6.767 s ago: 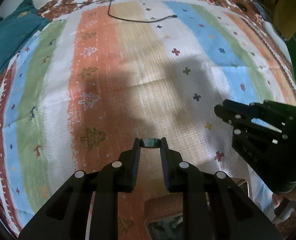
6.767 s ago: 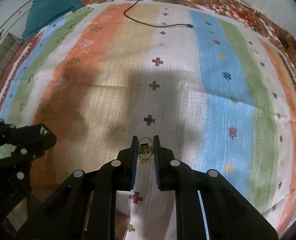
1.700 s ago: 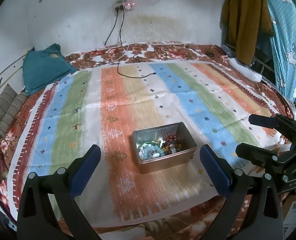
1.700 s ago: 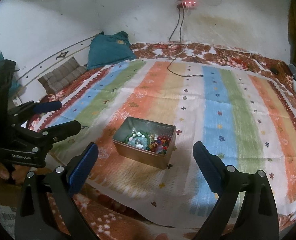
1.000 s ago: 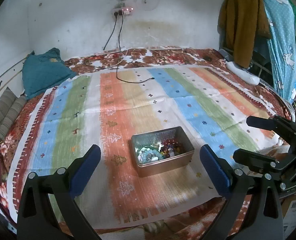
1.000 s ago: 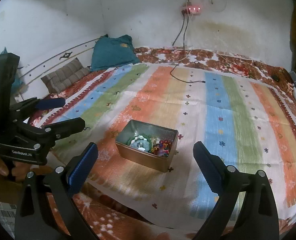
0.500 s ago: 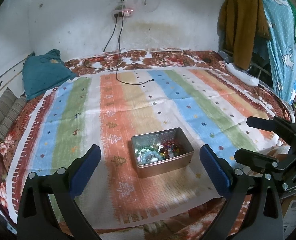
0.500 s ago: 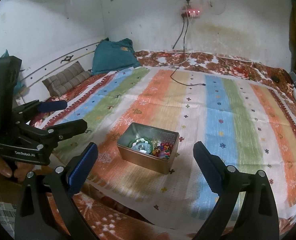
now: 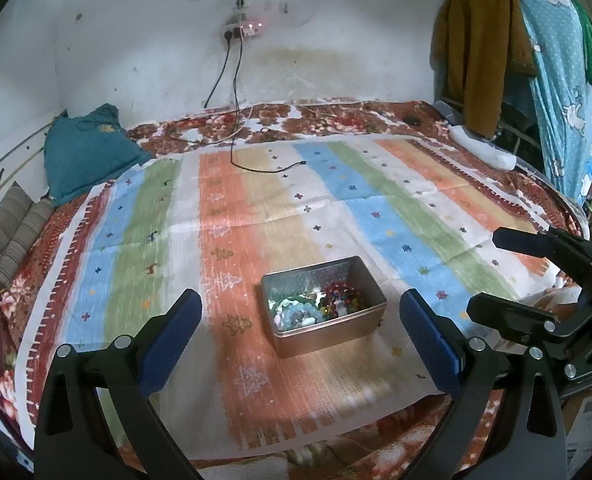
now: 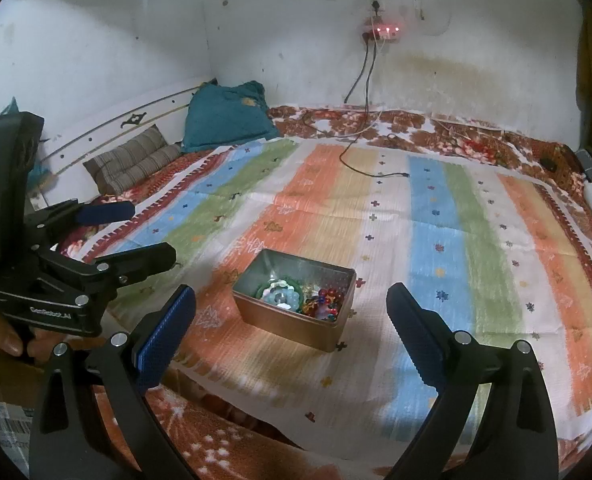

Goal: Organize jewelry

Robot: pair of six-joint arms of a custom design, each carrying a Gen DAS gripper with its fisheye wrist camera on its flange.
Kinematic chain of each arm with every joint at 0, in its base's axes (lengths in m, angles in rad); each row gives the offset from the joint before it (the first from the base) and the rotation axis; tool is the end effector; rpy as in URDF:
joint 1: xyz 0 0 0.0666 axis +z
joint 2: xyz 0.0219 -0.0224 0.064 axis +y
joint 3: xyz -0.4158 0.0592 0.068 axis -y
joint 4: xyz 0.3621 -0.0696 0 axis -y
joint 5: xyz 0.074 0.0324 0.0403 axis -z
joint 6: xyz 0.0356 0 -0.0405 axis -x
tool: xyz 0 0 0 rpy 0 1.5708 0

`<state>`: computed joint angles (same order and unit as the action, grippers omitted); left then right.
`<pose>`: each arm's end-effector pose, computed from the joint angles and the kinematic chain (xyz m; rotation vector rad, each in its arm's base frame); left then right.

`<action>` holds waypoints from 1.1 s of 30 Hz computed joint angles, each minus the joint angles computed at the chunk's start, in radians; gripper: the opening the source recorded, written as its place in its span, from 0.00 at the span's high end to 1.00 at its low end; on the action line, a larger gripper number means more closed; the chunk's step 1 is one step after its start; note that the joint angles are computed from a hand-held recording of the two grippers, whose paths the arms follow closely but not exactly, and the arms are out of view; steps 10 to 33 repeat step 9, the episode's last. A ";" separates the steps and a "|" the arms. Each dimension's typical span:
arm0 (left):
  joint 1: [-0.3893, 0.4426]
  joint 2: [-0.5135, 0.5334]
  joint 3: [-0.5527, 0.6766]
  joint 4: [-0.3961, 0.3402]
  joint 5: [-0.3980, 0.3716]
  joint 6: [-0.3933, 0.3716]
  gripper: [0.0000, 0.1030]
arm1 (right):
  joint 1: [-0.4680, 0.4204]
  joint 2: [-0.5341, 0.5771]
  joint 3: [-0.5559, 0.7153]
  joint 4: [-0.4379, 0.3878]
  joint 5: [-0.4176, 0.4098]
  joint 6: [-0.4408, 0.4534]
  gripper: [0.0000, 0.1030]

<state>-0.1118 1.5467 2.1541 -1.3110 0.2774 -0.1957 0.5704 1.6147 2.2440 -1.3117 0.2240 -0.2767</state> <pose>0.4556 -0.0614 0.6844 0.4886 2.2028 -0.2703 0.4128 0.2549 0.6874 -0.2090 2.2315 0.2083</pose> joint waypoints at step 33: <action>0.000 -0.001 0.001 0.009 0.017 0.005 0.06 | 0.004 -0.009 -0.015 0.021 0.011 0.004 0.06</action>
